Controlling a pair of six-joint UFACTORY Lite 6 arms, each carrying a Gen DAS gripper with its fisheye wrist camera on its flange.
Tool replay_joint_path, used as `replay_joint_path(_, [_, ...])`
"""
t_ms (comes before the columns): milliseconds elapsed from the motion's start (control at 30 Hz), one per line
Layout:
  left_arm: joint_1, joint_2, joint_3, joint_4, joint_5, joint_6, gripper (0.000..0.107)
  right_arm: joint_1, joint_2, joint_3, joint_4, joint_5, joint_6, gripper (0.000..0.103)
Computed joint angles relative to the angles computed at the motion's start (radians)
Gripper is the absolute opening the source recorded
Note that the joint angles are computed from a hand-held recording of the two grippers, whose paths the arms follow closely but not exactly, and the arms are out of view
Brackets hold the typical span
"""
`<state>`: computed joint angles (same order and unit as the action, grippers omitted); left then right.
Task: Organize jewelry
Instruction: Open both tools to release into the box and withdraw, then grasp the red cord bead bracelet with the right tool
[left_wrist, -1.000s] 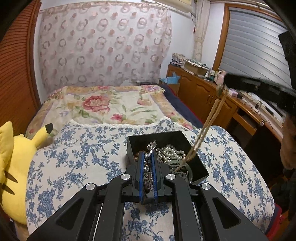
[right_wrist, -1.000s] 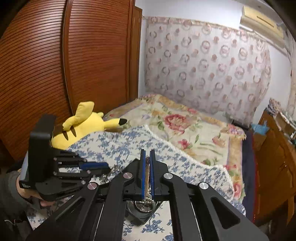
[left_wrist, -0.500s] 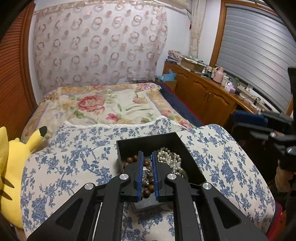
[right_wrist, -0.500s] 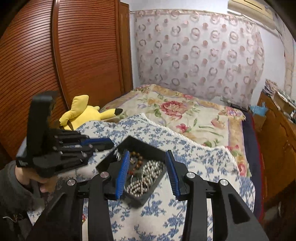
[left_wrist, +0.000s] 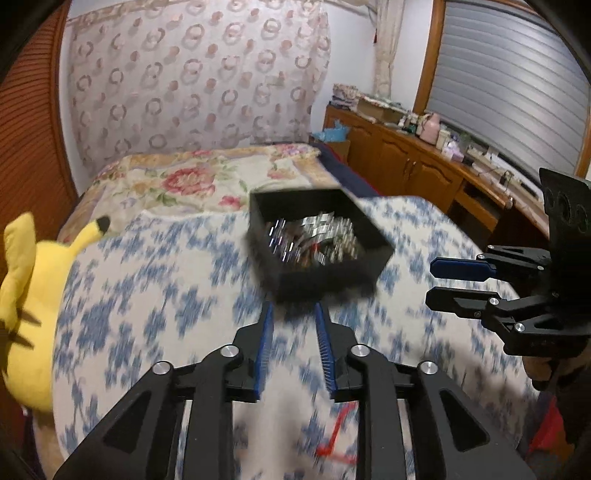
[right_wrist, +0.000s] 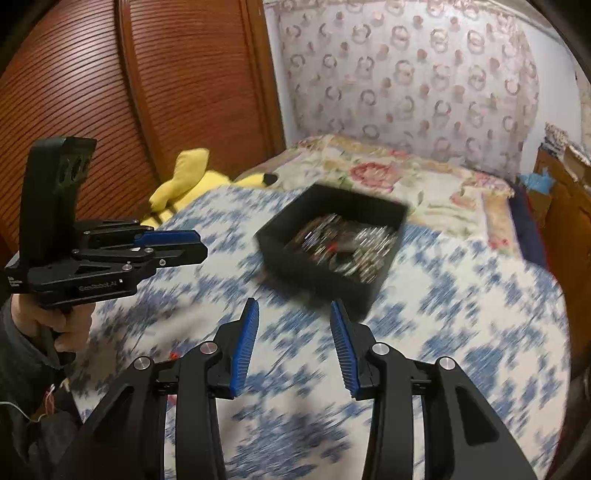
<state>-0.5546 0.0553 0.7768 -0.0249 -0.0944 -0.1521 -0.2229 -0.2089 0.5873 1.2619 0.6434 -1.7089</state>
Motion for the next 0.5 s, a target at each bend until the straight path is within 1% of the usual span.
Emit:
replay_joint_path(33, [0.001, -0.023, -0.034, 0.031, -0.004, -0.035, 0.03, 0.008, -0.009, -0.023, 0.006, -0.004, -0.005, 0.043])
replay_joint_path(100, [0.005, -0.068, -0.109, 0.122, -0.01, -0.131, 0.032, 0.048, -0.027, -0.073, 0.017, -0.028, -0.006, 0.043])
replay_joint_path(133, [0.003, -0.086, -0.144, 0.144, -0.01, -0.156, 0.033, 0.066, -0.034, -0.092, 0.026, -0.037, -0.01, 0.041])
replay_joint_path(167, [0.001, -0.093, -0.165, 0.139, -0.015, -0.149, 0.033, 0.091, -0.042, -0.115, 0.036, -0.05, -0.008, 0.038])
replay_joint_path(267, [-0.013, -0.129, -0.241, 0.023, -0.029, -0.037, 0.034, 0.163, -0.055, -0.163, 0.063, -0.095, -0.006, 0.034])
replay_joint_path(300, [-0.011, -0.14, -0.265, 0.029, -0.035, -0.047, 0.034, 0.182, -0.059, -0.173, 0.066, -0.106, -0.003, 0.034])
replay_joint_path(367, [0.001, -0.151, -0.298, 0.122, -0.044, -0.144, 0.035, 0.243, -0.064, -0.192, 0.071, -0.149, 0.011, 0.031])
replay_joint_path(433, [0.003, -0.157, -0.318, 0.126, -0.048, -0.153, 0.035, 0.302, -0.074, -0.213, 0.076, -0.196, 0.024, 0.03])
replay_joint_path(500, [-0.001, -0.163, -0.33, 0.167, -0.049, -0.198, 0.035, 0.335, -0.078, -0.221, 0.068, -0.231, 0.037, 0.029])
